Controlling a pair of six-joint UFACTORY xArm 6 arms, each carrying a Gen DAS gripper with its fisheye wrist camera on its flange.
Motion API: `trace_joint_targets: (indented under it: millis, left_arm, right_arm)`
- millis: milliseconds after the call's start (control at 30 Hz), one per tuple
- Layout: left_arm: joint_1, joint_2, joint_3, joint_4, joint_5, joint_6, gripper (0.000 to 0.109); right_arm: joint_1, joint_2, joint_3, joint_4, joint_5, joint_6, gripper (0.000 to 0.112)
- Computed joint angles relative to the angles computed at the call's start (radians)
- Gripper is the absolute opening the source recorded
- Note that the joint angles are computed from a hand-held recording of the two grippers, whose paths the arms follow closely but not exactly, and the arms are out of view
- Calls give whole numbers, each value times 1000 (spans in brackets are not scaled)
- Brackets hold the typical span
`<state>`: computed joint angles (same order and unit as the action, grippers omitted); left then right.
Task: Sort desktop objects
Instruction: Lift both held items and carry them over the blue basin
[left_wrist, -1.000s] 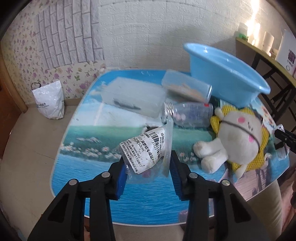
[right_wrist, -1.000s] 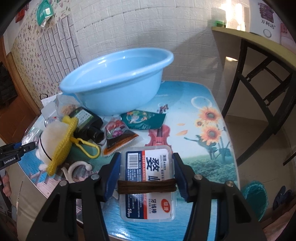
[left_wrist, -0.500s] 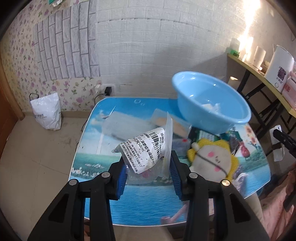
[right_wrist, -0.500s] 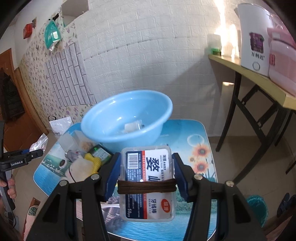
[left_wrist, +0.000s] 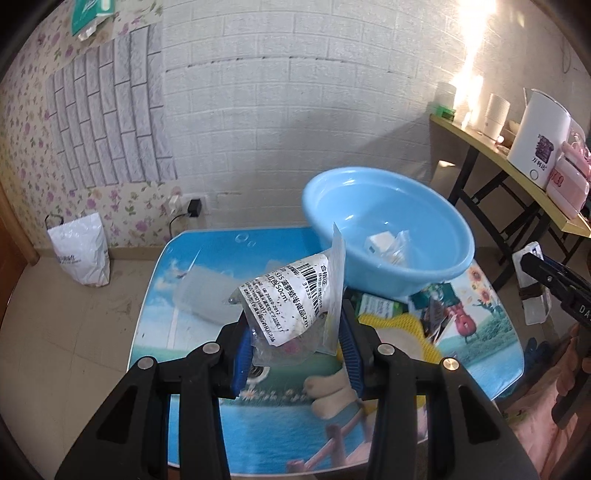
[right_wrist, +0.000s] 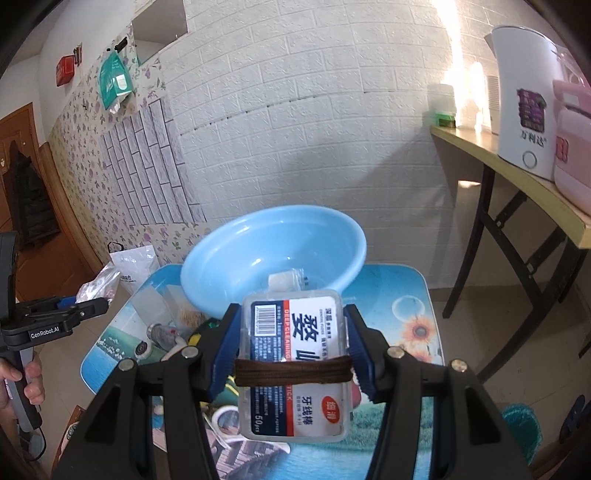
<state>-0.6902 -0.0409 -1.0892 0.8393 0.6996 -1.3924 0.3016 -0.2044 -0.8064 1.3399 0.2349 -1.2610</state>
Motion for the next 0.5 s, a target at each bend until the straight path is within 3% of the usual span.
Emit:
trace_joint_targets:
  millis: [133, 500]
  left_arm:
    - [15, 46, -57, -13, -44, 28, 41]
    - [29, 251, -317, -34, -67, 138, 41]
  right_arm:
    - [-3, 26, -38, 20, 14, -8, 54]
    - [14, 163, -161, -25, 20, 13, 54]
